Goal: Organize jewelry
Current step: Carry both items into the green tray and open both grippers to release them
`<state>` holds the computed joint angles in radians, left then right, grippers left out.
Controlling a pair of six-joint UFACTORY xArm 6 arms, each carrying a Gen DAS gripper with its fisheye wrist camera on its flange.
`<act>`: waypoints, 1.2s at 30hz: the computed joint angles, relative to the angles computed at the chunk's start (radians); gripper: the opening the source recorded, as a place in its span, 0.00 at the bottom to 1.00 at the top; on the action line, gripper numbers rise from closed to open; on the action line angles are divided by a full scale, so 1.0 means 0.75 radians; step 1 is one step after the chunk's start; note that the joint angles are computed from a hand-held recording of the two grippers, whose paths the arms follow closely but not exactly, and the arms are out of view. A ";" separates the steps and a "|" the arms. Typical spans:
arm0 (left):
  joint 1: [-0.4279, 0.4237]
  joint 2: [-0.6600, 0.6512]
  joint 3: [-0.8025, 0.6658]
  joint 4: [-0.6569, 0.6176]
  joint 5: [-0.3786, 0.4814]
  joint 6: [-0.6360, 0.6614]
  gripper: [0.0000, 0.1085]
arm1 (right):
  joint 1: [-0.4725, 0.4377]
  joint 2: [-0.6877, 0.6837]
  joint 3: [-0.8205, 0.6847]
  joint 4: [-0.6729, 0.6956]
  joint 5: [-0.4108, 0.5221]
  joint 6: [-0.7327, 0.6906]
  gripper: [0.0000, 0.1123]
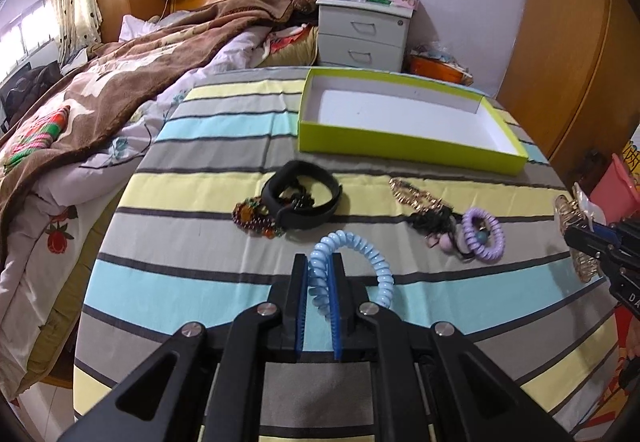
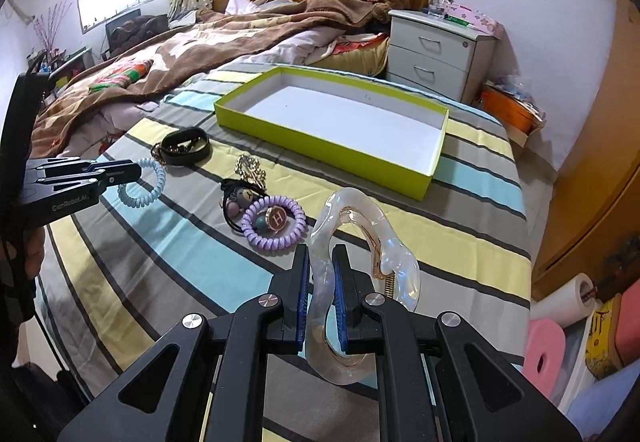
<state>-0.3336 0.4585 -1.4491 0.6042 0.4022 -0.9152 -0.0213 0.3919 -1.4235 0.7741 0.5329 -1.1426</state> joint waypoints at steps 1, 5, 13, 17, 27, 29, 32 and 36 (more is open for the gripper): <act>0.000 -0.003 -0.001 0.003 -0.004 -0.002 0.10 | 0.000 -0.004 0.001 0.008 -0.001 -0.001 0.10; -0.004 -0.015 -0.014 0.029 -0.019 -0.015 0.10 | 0.001 -0.018 0.001 0.011 -0.014 0.012 0.10; -0.003 0.003 -0.101 0.019 -0.022 0.035 0.10 | 0.005 -0.009 -0.050 -0.039 -0.035 0.079 0.10; 0.001 0.031 -0.171 -0.006 -0.021 0.084 0.10 | 0.009 0.019 -0.108 -0.066 -0.034 0.122 0.10; 0.014 0.183 -0.443 -0.152 0.016 0.276 0.10 | 0.014 0.173 -0.367 -0.211 0.005 0.294 0.10; 0.018 0.235 -0.526 -0.206 0.036 0.336 0.10 | 0.016 0.214 -0.432 -0.249 0.017 0.335 0.10; 0.022 0.338 -0.686 -0.300 0.082 0.438 0.10 | 0.015 0.316 -0.593 -0.327 0.061 0.421 0.10; 0.029 0.506 -0.954 -0.440 0.177 0.576 0.10 | 0.015 0.499 -0.885 -0.460 0.163 0.560 0.10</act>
